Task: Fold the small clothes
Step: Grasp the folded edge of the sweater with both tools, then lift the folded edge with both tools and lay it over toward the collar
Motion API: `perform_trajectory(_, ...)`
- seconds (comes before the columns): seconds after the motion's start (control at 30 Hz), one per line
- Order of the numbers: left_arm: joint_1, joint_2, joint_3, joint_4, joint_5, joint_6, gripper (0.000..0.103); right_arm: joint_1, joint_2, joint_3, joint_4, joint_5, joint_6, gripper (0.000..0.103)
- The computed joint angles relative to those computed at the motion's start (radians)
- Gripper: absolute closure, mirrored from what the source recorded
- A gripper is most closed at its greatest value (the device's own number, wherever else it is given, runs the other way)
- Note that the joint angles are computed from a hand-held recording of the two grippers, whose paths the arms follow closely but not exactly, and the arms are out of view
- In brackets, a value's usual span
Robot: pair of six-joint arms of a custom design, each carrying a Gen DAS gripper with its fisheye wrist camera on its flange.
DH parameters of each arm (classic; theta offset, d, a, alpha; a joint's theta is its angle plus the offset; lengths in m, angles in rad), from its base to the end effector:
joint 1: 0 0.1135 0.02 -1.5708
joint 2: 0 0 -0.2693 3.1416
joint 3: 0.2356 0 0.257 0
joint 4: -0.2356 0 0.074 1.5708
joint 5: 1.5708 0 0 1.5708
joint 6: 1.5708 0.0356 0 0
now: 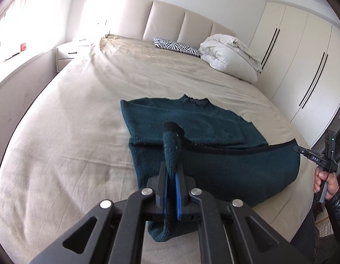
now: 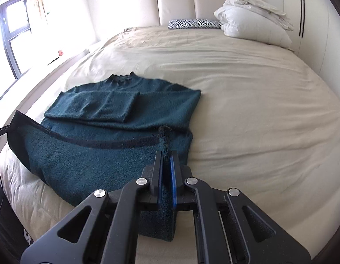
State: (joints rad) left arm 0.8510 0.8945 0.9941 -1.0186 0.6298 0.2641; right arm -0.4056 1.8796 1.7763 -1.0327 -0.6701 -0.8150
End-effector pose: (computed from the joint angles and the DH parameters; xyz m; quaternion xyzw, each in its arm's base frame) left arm 0.1189 0.1038 0.3264 -0.1656 0.8910 -0.0879 0.4136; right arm 0.3758 -0.1373 0.3115 -0.2569 0.8885 0.1464 0.3509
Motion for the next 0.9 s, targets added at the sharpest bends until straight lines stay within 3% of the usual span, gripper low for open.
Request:
perform_trajectory(0.43,-0.151,0.215,0.093,0.256,-0.119,-0.211,0.097,0.183,0.157,0.238,0.163,0.100,0.274,0.098)
perform_trajectory(0.9,-0.219,0.503,0.205,0.384,-0.220,-0.267,0.097,0.328,0.540,0.703,0.081,0.261,0.410,0.098)
